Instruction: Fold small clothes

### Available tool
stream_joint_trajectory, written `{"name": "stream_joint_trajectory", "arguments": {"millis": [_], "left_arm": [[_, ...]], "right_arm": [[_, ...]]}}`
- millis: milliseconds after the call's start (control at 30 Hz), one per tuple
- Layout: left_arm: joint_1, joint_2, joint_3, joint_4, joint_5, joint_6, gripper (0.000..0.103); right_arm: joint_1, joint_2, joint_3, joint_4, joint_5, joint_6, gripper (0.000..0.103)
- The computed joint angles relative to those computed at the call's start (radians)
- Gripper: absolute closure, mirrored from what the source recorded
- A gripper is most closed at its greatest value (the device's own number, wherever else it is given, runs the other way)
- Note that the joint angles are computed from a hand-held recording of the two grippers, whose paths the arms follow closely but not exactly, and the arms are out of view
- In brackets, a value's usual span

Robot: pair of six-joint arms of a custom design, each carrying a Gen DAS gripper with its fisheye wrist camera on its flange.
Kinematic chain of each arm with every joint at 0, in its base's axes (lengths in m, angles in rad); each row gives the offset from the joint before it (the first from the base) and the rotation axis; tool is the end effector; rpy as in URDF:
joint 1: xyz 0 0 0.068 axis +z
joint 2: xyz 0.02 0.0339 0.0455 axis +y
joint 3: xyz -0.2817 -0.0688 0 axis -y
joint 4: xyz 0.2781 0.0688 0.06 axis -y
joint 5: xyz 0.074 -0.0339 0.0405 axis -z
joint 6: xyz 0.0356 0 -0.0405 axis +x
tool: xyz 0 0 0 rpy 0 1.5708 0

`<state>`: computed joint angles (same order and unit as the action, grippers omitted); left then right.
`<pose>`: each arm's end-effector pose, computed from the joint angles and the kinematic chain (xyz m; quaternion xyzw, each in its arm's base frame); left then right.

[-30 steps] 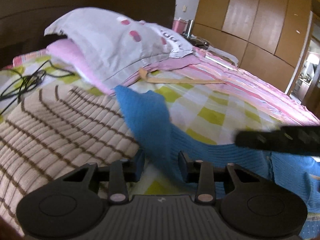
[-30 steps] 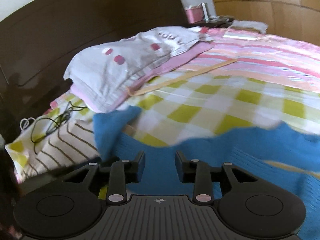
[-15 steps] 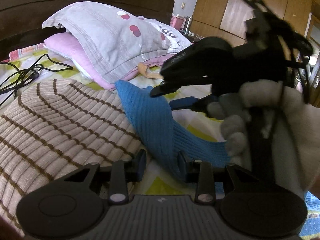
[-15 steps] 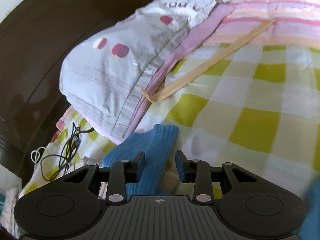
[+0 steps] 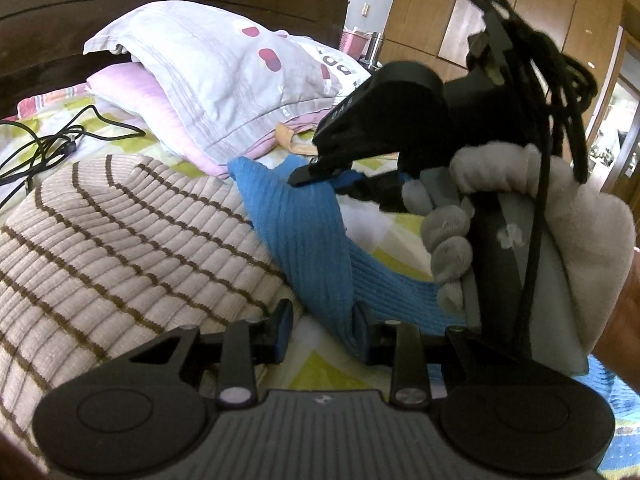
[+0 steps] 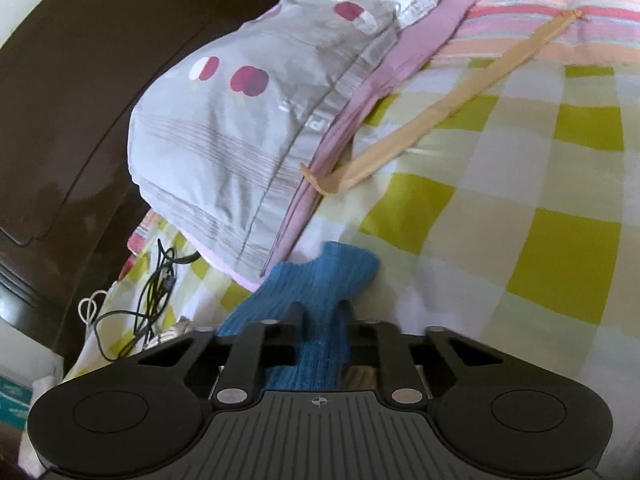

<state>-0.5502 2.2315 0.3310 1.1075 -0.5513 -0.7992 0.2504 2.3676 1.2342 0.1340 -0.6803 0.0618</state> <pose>0.2082 -0.1058 -0.0210 -0.2130 0.8707 -0.0312 0.4422 0.4290 0.1329 -0.0016 -0.1788 0.8916 0.3575 0.2127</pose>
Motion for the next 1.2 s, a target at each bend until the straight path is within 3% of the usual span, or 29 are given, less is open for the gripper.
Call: {"name": "stream_joint_trajectory", "arguments": {"millis": [233, 500, 800, 1200], "left_arm": [[-0.018, 0.006, -0.006, 0.035, 0.005, 0.009, 0.065], [-0.058, 0.028, 0.013, 0.068, 0.003, 0.063, 0.06], [-0.087, 0.05, 0.041, 0.078, 0.014, 0.117, 0.059], [-0.139, 0.087, 0.06, 0.154, 0.04, 0.196, 0.053]], "right_arm": [[-0.053, -0.099, -0.133, 0.156, -0.013, 0.059, 0.094], [-0.204, -0.268, -0.288, 0.228, -0.077, 0.072, 0.094], [-0.41, -0.409, -0.405, 0.202, -0.167, 0.028, 0.094], [-0.673, -0.48, -0.439, 0.124, -0.22, -0.082, 0.094]]}}
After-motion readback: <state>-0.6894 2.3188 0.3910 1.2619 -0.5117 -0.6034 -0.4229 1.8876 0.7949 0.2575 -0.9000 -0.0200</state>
